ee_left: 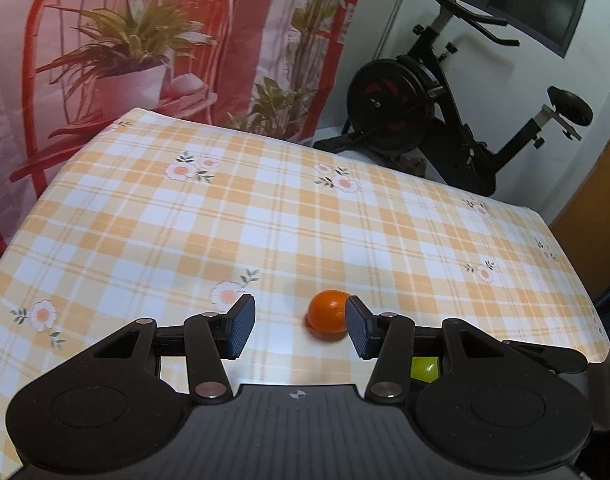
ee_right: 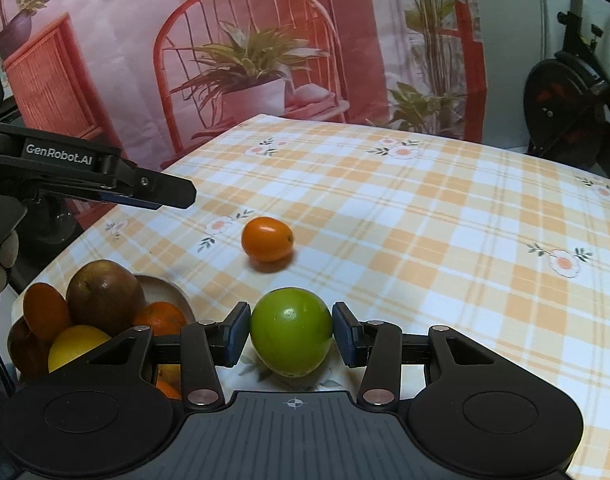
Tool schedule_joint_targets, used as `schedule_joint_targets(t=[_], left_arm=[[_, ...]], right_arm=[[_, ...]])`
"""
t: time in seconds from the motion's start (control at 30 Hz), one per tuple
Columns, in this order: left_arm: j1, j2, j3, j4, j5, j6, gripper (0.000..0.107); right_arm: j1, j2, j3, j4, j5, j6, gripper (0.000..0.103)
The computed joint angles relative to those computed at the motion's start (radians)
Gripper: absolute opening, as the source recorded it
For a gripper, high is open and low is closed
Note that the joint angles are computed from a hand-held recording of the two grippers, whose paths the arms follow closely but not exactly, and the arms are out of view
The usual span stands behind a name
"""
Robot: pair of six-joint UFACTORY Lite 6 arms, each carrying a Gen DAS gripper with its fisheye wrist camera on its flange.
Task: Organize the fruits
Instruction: 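Close the right tool on the green apple while the left tool closes on the mandarin, then carry the mandarin with the left tool to the plate while the right tool lifts the apple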
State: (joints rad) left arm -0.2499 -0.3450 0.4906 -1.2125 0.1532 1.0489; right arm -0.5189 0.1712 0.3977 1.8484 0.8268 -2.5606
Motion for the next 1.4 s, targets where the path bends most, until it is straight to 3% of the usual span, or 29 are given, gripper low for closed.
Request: schedule_joint_targets(t=[0.27, 0.63, 0.97, 1.4], left_arm=[[-0.036, 0.063, 0.031, -0.069, -0.011, 0.065, 0.052], [-0.029, 0.169, 0.098, -0.007, 0.009, -0.019, 0.052], [-0.048, 0.311, 0.193, -0.115, 0.012, 0.034, 0.052], [-0.078, 0.479, 0.325, 0.068, -0.009, -0.225, 0.053]], right_arm=[[-0.036, 0.003, -0.007, -0.017, 0.015, -0.028, 0.041], [-0.064, 0.012, -0.021, -0.023, 0.047, -0.043, 0.042], [-0.083, 0.030, -0.028, -0.020, 0.072, -0.067, 0.042], [-0.096, 0.050, -0.021, -0.029, 0.092, -0.066, 0.042]])
